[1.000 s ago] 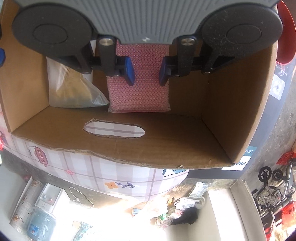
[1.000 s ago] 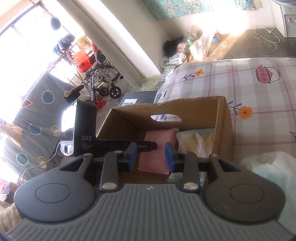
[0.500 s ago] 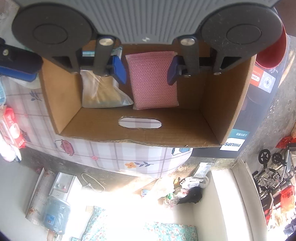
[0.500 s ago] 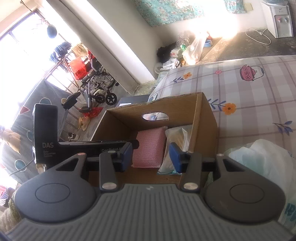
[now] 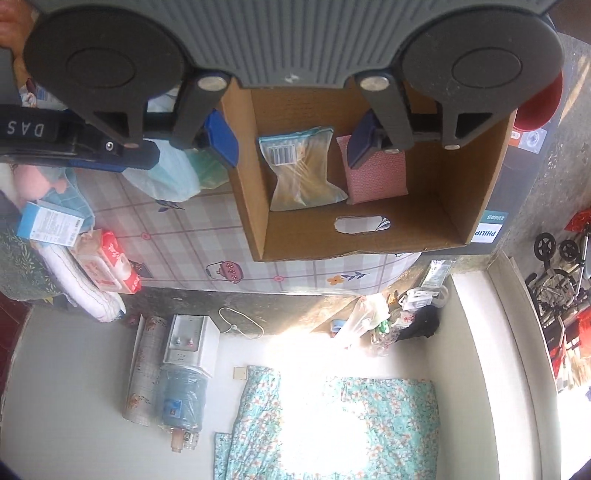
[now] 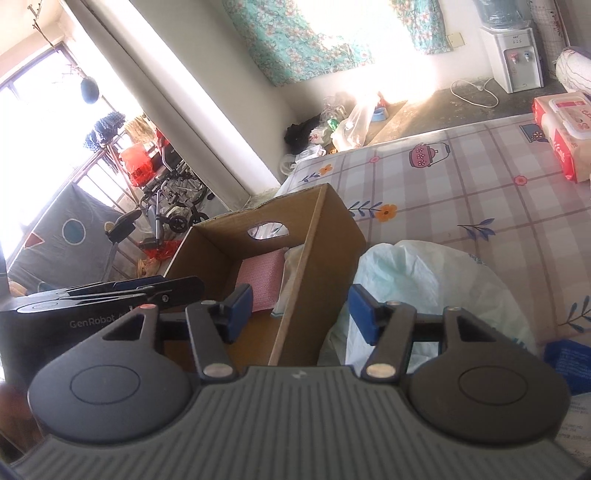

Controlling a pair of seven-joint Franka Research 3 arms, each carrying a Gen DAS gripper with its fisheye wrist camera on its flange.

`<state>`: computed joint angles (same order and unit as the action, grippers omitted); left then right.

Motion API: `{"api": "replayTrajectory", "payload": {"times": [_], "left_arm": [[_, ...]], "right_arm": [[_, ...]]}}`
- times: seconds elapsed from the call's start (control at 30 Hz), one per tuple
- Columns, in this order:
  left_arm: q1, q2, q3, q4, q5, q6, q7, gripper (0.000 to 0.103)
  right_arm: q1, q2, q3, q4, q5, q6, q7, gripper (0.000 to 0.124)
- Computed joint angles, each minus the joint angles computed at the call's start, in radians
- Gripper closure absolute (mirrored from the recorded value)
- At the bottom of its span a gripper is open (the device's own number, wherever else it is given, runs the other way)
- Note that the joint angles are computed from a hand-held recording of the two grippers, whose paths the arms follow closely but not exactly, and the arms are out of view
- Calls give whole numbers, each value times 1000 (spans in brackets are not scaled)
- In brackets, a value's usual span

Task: Organize soft objects
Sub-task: 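Move the right gripper back toward the items on the bed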

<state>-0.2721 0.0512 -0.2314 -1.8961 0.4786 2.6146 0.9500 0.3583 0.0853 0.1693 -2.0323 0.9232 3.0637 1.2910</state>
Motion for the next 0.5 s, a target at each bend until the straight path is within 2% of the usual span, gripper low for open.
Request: {"api": "replayTrajectory", "payload": {"times": [0.13, 0.2, 0.27, 0.3, 0.37, 0.5], "left_arm": [[-23, -27, -17, -43, 50, 45, -53, 25], [-35, -39, -27, -68, 84, 84, -80, 18], [-49, -41, -38, -82, 141, 118, -112, 10], [-56, -37, -42, -83, 158, 129, -112, 6], [-74, -22, -54, -75, 184, 142, -104, 4], [-114, 33, -67, -31, 175, 150, -43, 1]], "right_arm": [[16, -95, -4, -121, 83, 68, -65, 56], [45, -153, -17, -197, 122, 118, -100, 42], [27, -211, 6, -297, 44, 178, -19, 37], [-23, -245, 51, -353, -12, 191, 43, 35], [-102, -307, 114, -442, -66, 190, 131, 35], [-96, -430, 80, -602, -59, 211, 198, 35]]}}
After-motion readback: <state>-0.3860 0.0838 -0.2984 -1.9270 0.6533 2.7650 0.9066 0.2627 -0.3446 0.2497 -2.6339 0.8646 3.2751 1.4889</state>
